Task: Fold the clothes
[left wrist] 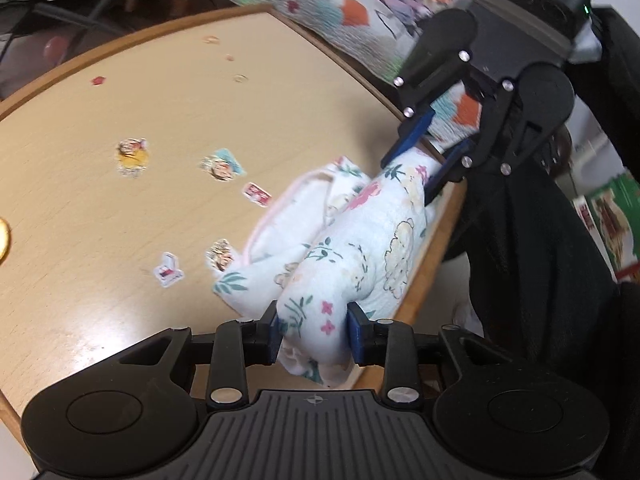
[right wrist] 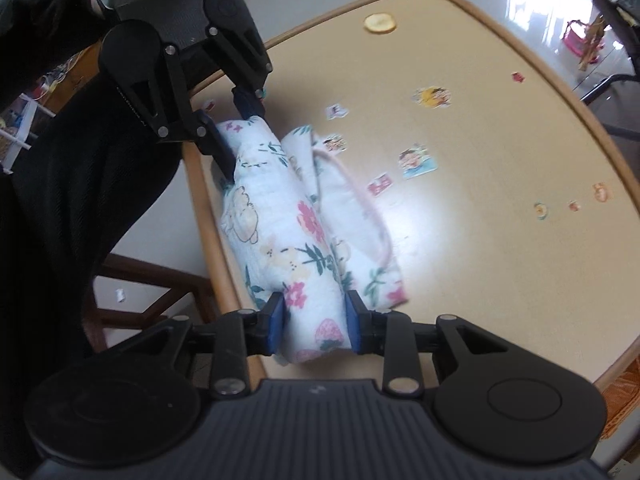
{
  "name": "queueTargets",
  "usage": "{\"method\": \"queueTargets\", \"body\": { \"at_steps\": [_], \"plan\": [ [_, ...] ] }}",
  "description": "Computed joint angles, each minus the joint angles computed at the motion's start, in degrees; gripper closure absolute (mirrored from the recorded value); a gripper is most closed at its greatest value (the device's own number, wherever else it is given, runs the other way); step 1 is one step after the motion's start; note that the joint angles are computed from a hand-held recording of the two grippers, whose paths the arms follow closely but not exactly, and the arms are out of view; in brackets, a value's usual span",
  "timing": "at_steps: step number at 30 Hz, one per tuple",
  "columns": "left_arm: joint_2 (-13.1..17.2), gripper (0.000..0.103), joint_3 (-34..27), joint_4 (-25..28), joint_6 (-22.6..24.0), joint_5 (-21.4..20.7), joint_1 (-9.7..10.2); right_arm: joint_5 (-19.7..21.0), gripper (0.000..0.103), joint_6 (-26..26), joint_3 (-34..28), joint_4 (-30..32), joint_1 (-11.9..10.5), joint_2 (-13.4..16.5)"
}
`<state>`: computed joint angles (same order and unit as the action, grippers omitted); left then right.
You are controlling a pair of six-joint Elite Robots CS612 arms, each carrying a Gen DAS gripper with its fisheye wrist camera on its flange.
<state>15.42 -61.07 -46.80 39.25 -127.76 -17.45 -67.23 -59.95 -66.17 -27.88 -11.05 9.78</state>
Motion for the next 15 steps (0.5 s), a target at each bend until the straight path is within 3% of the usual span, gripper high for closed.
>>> {"method": "queueTargets", "body": {
  "at_steps": [7, 15],
  "plan": [
    [2.92, 0.066, -3.74, -7.0, -11.33, 0.4, -0.26, 0.48, 0.065, 4.21, -7.89, -8.7, -0.42, 4.69],
    [5.38, 0.059, -8.44, -14.18, -22.74, 3.72, -0.07, -2.95, 0.064, 12.27, -14.87, -17.13, 0.16, 9.42]
  ]
}}
